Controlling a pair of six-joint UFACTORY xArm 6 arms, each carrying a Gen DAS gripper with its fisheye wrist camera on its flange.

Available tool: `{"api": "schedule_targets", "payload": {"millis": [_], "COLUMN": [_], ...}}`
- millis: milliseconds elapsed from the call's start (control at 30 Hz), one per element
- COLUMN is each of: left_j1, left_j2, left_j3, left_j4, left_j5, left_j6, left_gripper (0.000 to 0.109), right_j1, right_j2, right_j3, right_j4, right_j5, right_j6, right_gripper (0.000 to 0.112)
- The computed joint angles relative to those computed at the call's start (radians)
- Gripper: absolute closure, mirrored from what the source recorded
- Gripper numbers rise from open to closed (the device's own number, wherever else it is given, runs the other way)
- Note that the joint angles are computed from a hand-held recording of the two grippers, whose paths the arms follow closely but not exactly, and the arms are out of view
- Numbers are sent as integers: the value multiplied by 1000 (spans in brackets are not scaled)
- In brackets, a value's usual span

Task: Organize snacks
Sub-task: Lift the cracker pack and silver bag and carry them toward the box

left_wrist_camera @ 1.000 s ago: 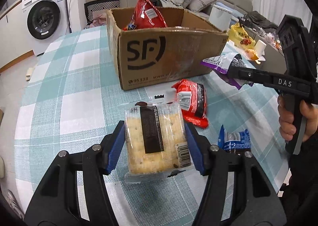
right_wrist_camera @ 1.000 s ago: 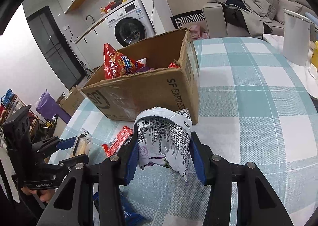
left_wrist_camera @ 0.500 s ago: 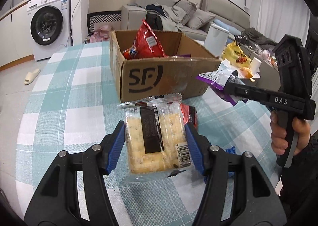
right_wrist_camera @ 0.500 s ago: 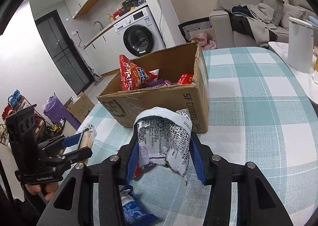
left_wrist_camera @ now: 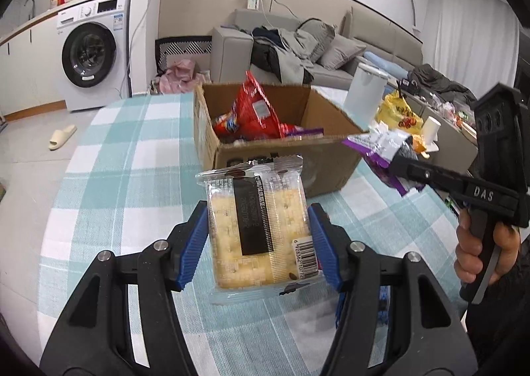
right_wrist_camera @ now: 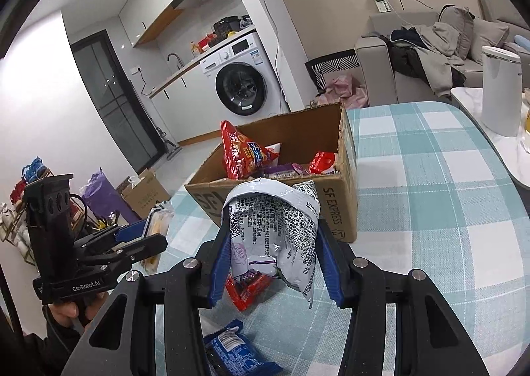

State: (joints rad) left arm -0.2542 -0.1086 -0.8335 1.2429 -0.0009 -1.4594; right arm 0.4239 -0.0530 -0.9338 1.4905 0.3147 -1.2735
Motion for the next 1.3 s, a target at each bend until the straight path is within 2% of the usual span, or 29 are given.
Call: {"api": "schedule_targets", "payload": {"millis": [133,733,967,1100,1300], "left_j1": [5,11,20,19,10], "left_j2": [3,51,91,126,183], "left_j3": [-36,-150,-198,-230,-296], "left_j4": [74,-15,-16,-56,-45], "left_j5": [6,35,38,48,79], "left_j6": [-71,17,13,62,73], "left_gripper": [52,52,52,52,52], "right_j1": [3,19,20,23,23], "right_j2": [-3,5,27,50,90], "right_j3": [-5,-67,-98,-121,-161], "right_j4": [24,52,12,-5,-41], "right_j5": [-6,-31,-36,-45,-44], "right_j6": [-8,-17,20,41,103], "right_gripper": [64,64,64,64,64]}}
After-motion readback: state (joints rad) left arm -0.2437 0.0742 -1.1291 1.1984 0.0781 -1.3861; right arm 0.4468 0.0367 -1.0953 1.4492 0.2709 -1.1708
